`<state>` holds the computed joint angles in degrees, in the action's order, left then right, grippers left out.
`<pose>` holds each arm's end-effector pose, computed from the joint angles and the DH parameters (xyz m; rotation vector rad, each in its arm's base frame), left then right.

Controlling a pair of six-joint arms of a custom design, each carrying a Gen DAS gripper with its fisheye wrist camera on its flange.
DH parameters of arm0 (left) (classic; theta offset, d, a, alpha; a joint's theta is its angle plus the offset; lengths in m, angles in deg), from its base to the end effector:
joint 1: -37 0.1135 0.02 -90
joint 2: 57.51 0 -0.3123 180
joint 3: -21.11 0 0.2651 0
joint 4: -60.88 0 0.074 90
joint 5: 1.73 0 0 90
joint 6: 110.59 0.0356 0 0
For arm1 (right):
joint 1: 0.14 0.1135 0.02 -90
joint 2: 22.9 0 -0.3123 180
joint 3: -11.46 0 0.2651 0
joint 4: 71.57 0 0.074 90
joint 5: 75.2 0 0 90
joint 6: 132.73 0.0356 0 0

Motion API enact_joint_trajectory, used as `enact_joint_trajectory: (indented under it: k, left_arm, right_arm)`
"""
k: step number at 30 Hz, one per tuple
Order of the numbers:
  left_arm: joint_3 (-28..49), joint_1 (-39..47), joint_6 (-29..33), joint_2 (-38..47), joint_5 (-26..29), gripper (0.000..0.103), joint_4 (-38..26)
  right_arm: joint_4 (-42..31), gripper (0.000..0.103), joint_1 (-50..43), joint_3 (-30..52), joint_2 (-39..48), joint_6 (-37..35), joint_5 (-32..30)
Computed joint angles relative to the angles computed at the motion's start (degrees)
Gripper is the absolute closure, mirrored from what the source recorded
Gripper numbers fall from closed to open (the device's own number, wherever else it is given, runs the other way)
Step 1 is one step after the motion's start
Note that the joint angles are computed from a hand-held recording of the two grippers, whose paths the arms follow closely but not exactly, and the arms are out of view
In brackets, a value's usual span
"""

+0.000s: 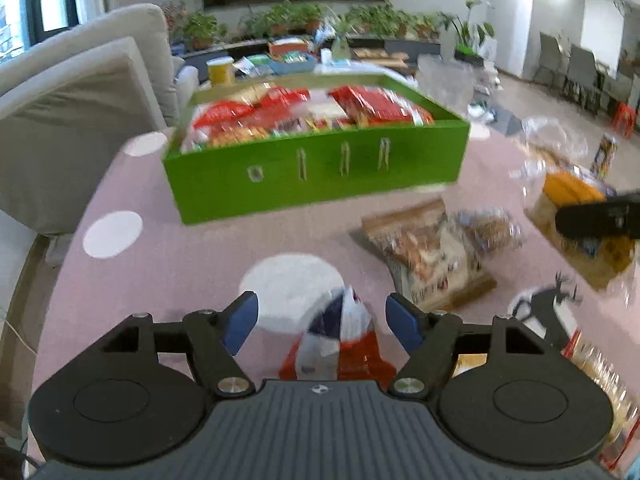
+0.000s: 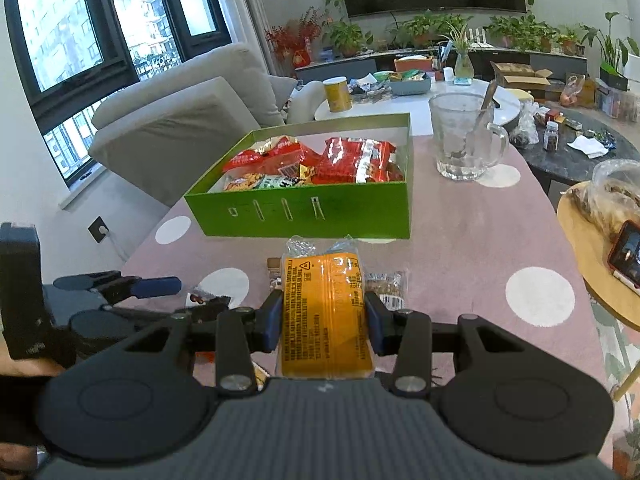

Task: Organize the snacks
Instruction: 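Grasp the small red-and-white bag with the left tool while the right tool holds the cake, then lower both held snacks into the green box and open both tools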

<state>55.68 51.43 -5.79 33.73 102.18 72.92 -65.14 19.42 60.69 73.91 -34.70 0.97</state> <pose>0.2439 0.0539 0.1280 0.1257 2.3180 -0.0291 0.2964 0.1144 0.1565 -0.3596 2.2918 0.5236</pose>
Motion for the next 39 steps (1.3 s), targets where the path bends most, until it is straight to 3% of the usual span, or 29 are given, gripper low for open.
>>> enact_joint_trajectory:
  k: [2,4,20,29,39]
  left_arm:
    - [0.8,-0.1,0.3,1.7,0.0,0.056,-1.1]
    - [1.2,0.5,0.0,2.5,1.0,0.063,-1.6]
    - [6.3,1.9,-1.9,-8.3,4.3,0.063,-6.8]
    - [15.4,-0.3,-2.8,-3.0,3.0,0.063,-8.8]
    - [29.4,-4.1,-3.9,9.0,2.3,0.063,-10.6]
  right_arm:
    - [-0.1,0.062,-0.2,0.1,0.5,0.3,-0.1]
    - [-0.2,0.062,-0.3,0.1,0.7,0.7,-0.1]
    - [-0.6,0.062,1.2,5.2,0.9,2.3,0.4]
    - [-3.0,0.062,1.8,15.6,6.4,4.3,0.8]
    - [-8.7,0.062,0.2,31.5,16.4,5.5,2.5]
